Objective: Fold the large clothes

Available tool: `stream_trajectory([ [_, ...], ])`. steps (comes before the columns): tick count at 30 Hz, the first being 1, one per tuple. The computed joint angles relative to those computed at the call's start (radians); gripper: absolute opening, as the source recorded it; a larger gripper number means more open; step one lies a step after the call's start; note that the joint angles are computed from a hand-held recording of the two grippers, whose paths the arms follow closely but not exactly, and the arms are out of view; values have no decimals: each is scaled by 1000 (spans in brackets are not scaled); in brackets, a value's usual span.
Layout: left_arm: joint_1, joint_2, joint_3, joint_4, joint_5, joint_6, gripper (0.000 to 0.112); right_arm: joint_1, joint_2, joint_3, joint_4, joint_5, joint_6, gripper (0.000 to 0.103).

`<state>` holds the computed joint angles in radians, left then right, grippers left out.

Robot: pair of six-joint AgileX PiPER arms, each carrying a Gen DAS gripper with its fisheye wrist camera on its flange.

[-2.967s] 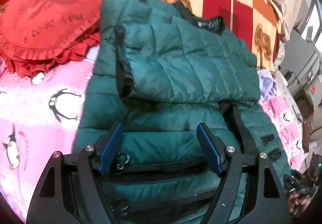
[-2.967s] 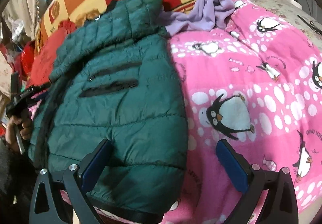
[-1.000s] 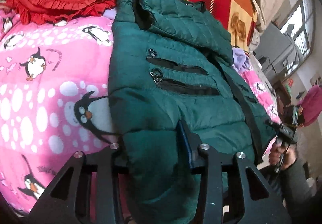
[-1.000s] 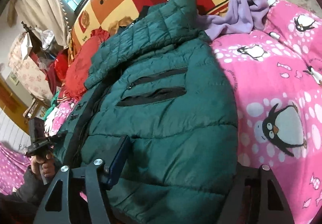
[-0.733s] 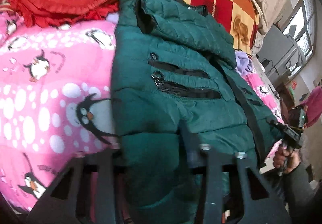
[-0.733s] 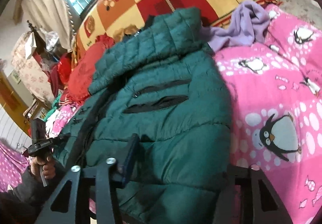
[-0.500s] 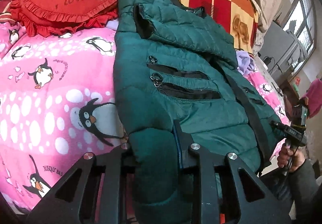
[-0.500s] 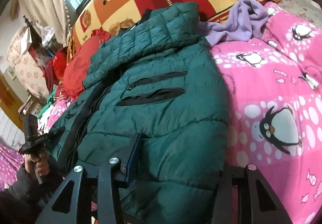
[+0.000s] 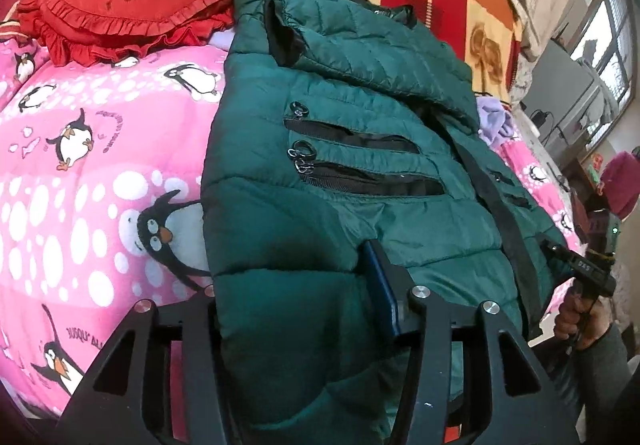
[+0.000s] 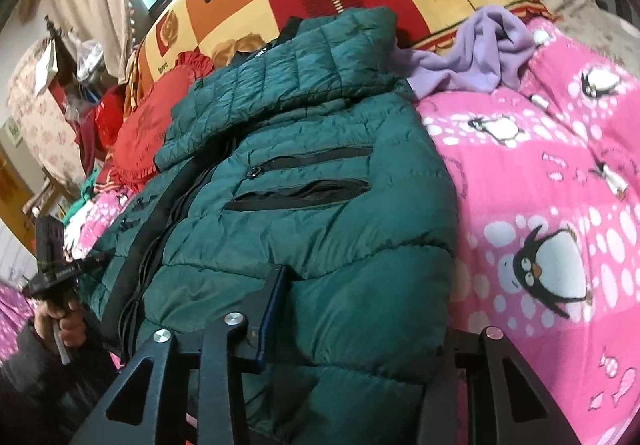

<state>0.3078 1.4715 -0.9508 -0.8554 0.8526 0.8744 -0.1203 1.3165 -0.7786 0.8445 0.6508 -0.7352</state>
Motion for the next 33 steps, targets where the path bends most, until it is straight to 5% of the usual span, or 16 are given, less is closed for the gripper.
stream_trajectory([
  [8, -33, 5, -13, 51, -28, -82, 49, 47, 12, 1, -94, -59, 137, 41],
  [16, -31, 5, -6, 45, -30, -84, 51, 166, 40, -79, -401, -57, 568, 52],
  [23, -38, -5, 5, 33, -46, -80, 51, 164, 27, -49, -369, -93, 577, 56],
  [28, -26, 1, 5, 9, -46, -73, 51, 157, 19, -12, -255, -130, 445, 70],
  [31, -23, 3, 3, 7, -42, -80, 51, 168, 16, -10, -273, -133, 445, 69],
  [33, -29, -2, 3, 21, -47, -80, 51, 176, 3, -9, -303, -140, 471, 57],
])
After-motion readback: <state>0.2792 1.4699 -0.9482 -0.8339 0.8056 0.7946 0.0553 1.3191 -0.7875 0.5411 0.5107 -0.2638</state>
